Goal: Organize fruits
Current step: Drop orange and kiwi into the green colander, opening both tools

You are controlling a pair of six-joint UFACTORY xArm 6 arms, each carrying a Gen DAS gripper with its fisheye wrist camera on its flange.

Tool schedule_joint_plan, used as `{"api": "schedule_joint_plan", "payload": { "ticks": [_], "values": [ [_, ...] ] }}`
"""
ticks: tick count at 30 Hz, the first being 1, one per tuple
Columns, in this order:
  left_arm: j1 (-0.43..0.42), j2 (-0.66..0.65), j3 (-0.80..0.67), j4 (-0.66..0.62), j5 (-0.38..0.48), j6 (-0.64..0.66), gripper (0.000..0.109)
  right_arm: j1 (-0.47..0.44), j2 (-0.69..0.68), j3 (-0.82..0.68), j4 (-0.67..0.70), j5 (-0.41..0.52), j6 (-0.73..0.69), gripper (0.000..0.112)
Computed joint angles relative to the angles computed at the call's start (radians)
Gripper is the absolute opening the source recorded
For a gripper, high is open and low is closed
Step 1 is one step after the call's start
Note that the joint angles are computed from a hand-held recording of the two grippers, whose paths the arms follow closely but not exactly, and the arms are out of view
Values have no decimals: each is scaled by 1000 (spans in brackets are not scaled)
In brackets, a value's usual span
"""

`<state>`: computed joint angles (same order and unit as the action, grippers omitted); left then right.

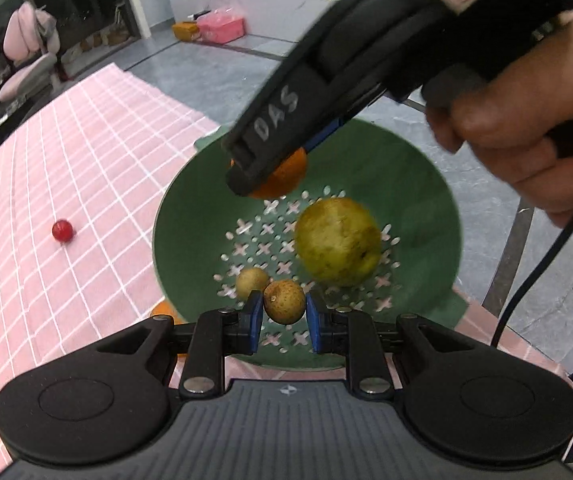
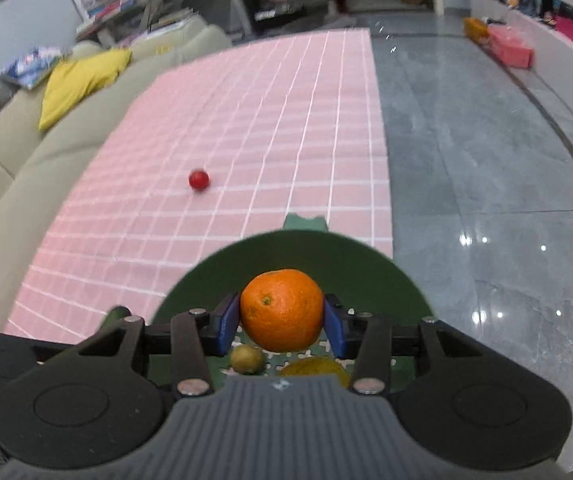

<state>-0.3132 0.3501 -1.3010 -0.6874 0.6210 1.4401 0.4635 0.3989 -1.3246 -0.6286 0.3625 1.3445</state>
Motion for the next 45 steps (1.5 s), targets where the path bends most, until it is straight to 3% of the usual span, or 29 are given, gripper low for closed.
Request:
{"api": "schedule_joint_plan", "payload": {
  "ticks": [4,9,18,19,21,23,33,38,45],
  "values": [
    [5,9,-2,13,-4,-7,26,-2,77,-63,118,-1,-158,42],
    [13,10,-8,1,6,-11,26,12,141,-144,222,70,-268,42],
    [19,-7,2,-5,1,-47,32,21,155,-165,225,110,-286,44],
    [22,-8,-2,-9,5,-54,36,22,154,-167,222,119,-284,48],
    [33,-18,-8,-24,37,-71,44,26,147,-168,180,133,-249,56],
    [49,-32,-14,-41,76,-80,44,26,133,-157,158,126,-226,56],
    [155,-130,36,-104,98,-176,45,63,15,-74,18,116,-9,56],
    [207,-182,72,-38,110,-238,45,121,-32,-62,-43,171,99,56],
    [292,-258,155,-27,120,-211,45,228,-70,-54,-135,254,274,56]
  ]
}}
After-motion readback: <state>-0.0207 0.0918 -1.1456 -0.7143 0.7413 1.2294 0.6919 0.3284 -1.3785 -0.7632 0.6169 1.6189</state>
